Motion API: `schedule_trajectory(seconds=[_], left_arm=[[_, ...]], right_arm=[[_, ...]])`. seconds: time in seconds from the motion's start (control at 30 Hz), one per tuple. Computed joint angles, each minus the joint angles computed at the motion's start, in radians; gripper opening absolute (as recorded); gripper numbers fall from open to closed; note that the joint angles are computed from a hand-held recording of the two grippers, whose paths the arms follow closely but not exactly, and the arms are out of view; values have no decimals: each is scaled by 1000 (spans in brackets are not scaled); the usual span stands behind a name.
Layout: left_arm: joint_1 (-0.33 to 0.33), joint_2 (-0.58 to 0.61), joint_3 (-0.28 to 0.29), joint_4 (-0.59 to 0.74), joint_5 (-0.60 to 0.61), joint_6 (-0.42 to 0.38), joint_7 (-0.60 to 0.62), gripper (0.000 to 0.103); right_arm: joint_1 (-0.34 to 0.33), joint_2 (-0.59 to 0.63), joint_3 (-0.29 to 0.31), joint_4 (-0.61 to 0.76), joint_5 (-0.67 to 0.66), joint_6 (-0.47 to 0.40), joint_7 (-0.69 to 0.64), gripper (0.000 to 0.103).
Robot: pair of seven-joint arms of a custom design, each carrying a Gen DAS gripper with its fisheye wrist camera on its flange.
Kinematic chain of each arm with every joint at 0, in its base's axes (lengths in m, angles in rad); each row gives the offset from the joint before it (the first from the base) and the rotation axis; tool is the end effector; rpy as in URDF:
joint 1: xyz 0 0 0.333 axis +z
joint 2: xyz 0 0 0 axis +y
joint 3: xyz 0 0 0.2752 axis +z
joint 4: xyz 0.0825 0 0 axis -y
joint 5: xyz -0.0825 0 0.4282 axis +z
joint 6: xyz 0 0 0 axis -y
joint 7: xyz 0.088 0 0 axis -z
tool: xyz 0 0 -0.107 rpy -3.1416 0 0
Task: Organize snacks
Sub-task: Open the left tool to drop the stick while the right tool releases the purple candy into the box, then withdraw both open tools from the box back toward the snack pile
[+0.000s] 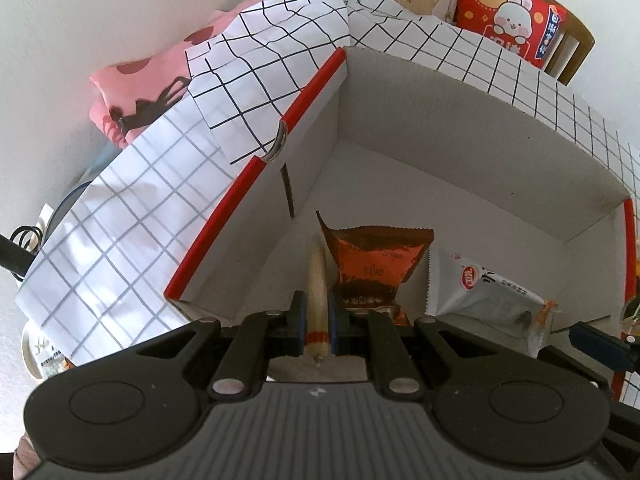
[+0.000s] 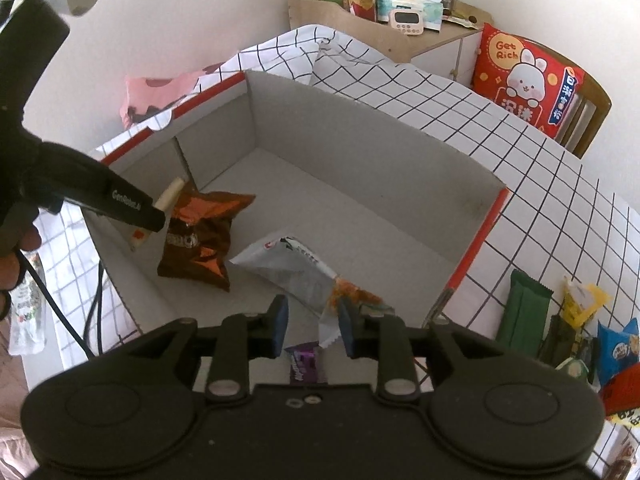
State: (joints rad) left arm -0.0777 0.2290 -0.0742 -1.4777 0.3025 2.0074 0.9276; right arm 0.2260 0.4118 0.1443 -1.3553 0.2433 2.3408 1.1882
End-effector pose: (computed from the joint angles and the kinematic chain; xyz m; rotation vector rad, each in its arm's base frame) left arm 0.6896 -0.0828 0.5327 -2.3105 1.5168 -0.2425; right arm 0.7076 0.2581 0.5107 -2.2423 1.1748 -0.2845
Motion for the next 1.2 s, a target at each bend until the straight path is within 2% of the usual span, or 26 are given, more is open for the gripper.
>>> schedule_trajectory(seconds=[0.2,0.57,0.73,0.8,0.87,1.1,1.2], left_arm=[[-3,-48,-5,-43,19,24,-2,11],[-3,-196,-49,-182,55,179,-39,11],[-14,-230,-73,-209,91,236,-56,11],[-18,-240,-80,-217,82,259,-48,12],[-23,-243,-88,-219,78,276,-45,18],[-49,-240,-107,-220,28,336,-6,19],[-62,-231,-113,-217,8,363,10,24]], right_arm=[[-21,-56,9,-57,62,30,-20,37],[-53,-217,0,-209,261,83,-143,57],[-48,-285,-25,-272,328,104,-197,63],[-46,-311,-37,-298,357,111,-213,64],[-44,-339,-51,-327,383,123,-226,67],[-39,-432,-104,-427,445,176,-265,78],[-40,-471,-131,-473,465,193,-270,81]])
